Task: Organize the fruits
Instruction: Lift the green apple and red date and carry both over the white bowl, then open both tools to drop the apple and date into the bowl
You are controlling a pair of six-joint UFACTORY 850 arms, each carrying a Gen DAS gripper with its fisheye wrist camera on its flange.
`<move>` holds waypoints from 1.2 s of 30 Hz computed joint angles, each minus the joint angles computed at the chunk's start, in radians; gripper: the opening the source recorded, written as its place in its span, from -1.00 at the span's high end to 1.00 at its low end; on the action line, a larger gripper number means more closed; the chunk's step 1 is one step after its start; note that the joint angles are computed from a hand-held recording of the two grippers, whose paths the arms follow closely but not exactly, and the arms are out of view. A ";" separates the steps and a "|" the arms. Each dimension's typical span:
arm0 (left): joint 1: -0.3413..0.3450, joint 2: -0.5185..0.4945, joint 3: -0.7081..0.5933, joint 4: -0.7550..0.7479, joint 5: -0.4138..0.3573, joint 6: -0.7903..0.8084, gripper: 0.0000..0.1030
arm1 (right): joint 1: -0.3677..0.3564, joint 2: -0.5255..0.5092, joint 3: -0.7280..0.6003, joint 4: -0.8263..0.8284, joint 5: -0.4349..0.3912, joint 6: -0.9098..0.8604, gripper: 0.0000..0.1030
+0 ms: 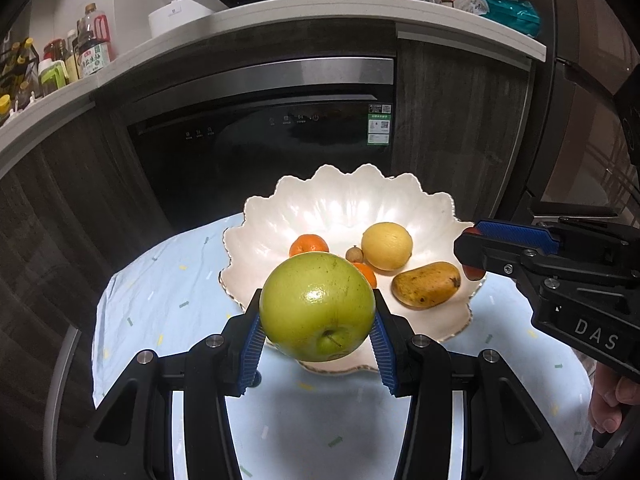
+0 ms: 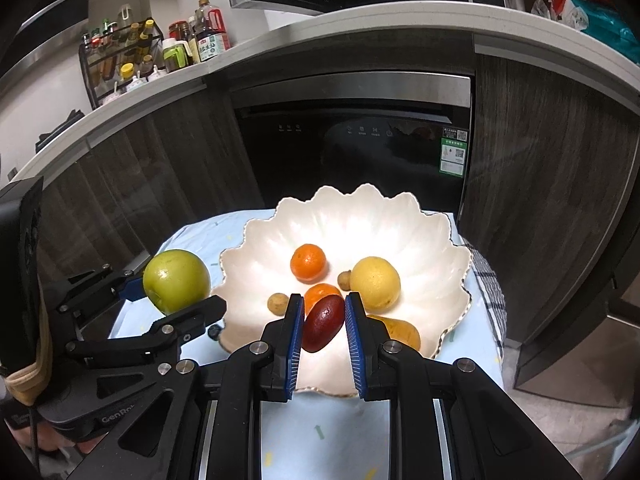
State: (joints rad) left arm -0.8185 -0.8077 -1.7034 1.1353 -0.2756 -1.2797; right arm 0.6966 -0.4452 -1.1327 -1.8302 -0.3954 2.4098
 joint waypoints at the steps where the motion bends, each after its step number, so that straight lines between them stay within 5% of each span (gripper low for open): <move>1: 0.002 -0.008 -0.011 -0.014 -0.001 0.015 0.08 | -0.003 -0.003 -0.003 -0.001 0.004 0.002 0.56; 30: 0.034 -0.182 -0.255 -0.434 -0.024 0.446 0.06 | -0.064 -0.100 -0.088 0.011 0.021 -0.056 0.54; 33: 0.029 -0.175 -0.241 -0.320 -0.026 0.347 -0.28 | -0.061 -0.103 -0.092 0.035 0.007 -0.080 0.39; 36: 0.029 -0.166 -0.228 -0.264 -0.030 0.284 -0.34 | -0.058 -0.100 -0.087 0.040 -0.013 -0.071 0.07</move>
